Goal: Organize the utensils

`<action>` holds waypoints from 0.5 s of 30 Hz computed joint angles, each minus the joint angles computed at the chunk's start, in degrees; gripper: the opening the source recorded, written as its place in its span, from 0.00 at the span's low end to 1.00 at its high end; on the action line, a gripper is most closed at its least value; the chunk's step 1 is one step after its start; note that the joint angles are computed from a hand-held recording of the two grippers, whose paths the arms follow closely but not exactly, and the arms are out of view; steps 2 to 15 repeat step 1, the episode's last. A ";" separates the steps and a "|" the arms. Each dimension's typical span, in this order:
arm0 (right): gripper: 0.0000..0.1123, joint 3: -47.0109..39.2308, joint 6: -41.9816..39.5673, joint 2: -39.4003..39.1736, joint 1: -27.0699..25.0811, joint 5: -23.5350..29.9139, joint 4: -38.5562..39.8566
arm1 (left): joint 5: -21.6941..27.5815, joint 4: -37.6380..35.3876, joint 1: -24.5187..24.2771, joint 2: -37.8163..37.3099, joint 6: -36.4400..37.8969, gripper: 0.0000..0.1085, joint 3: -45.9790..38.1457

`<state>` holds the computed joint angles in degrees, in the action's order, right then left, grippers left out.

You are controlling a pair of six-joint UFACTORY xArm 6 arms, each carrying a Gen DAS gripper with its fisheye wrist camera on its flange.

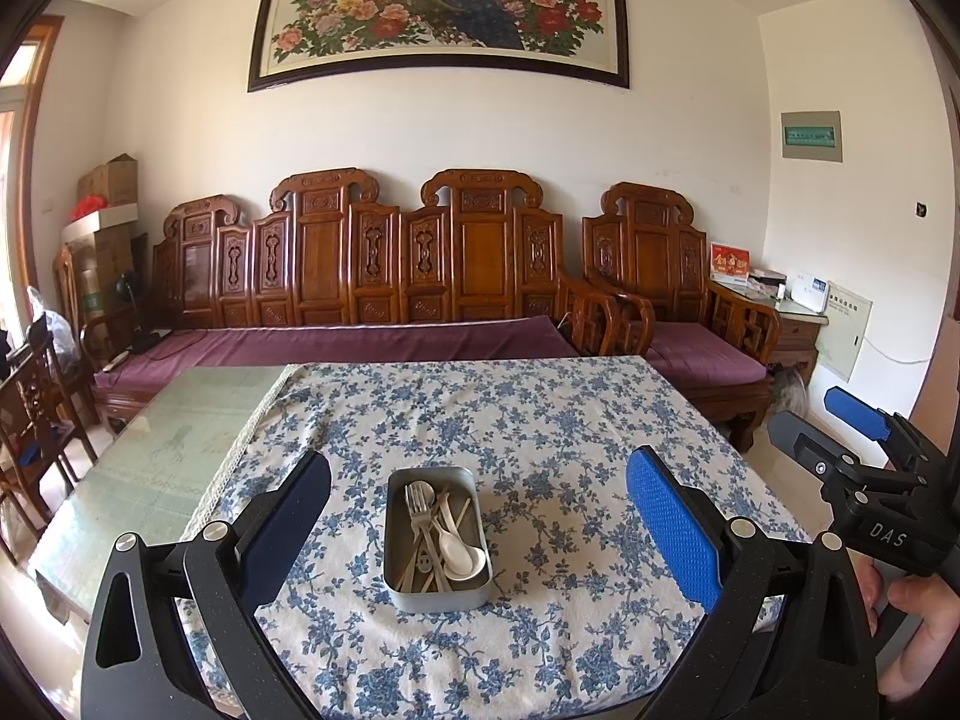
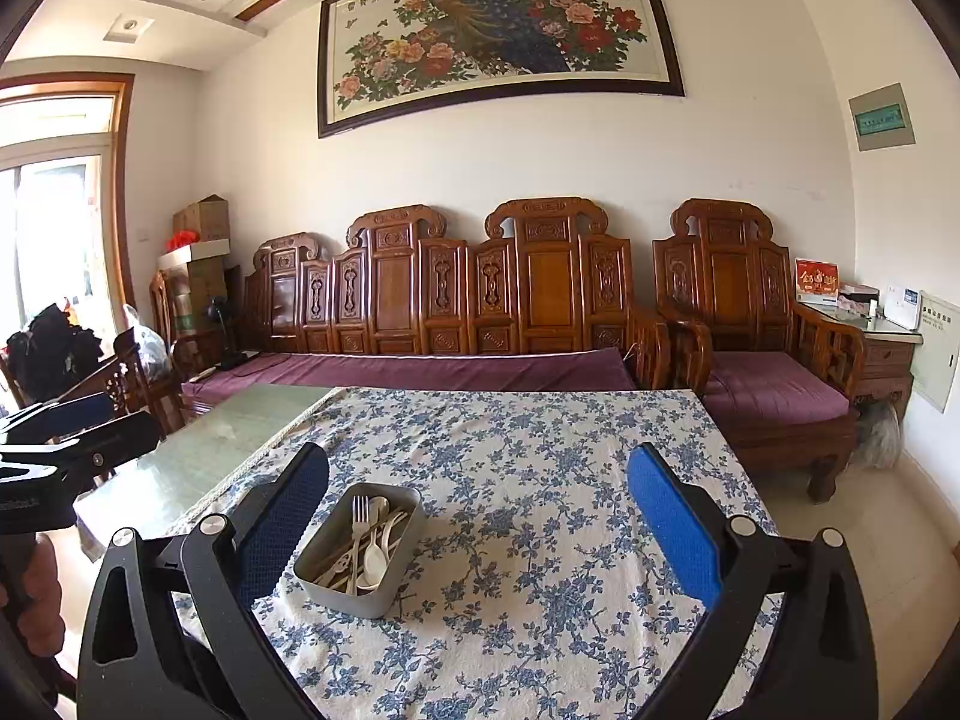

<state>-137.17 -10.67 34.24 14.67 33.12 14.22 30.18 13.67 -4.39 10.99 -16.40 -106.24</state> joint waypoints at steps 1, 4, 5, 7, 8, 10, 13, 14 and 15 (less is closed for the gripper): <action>0.89 -0.04 -0.03 0.01 -0.01 0.06 0.04 | -0.06 -0.03 0.00 0.02 0.05 0.88 -0.01; 0.89 -0.04 -0.03 0.01 -0.01 0.06 0.04 | -0.06 -0.03 0.00 0.02 0.05 0.88 -0.01; 0.89 -0.04 -0.03 0.01 -0.01 0.06 0.04 | -0.06 -0.03 0.00 0.02 0.05 0.88 -0.01; 0.89 -0.04 -0.03 0.01 -0.01 0.06 0.04 | -0.06 -0.03 0.00 0.02 0.05 0.88 -0.01; 0.89 -0.04 -0.03 0.01 -0.01 0.06 0.04 | -0.06 -0.03 0.00 0.02 0.05 0.88 -0.01; 0.89 -0.04 -0.03 0.01 -0.01 0.06 0.04 | -0.06 -0.03 0.00 0.02 0.05 0.88 -0.01; 0.89 -0.04 -0.03 0.01 -0.01 0.06 0.04 | -0.06 -0.03 0.00 0.02 0.05 0.88 -0.01; 0.89 -0.04 -0.03 0.01 -0.01 0.06 0.04 | -0.06 -0.03 0.00 0.02 0.05 0.88 -0.01; 0.89 -0.04 -0.03 0.01 -0.01 0.06 0.04 | -0.06 -0.03 0.00 0.02 0.05 0.88 -0.01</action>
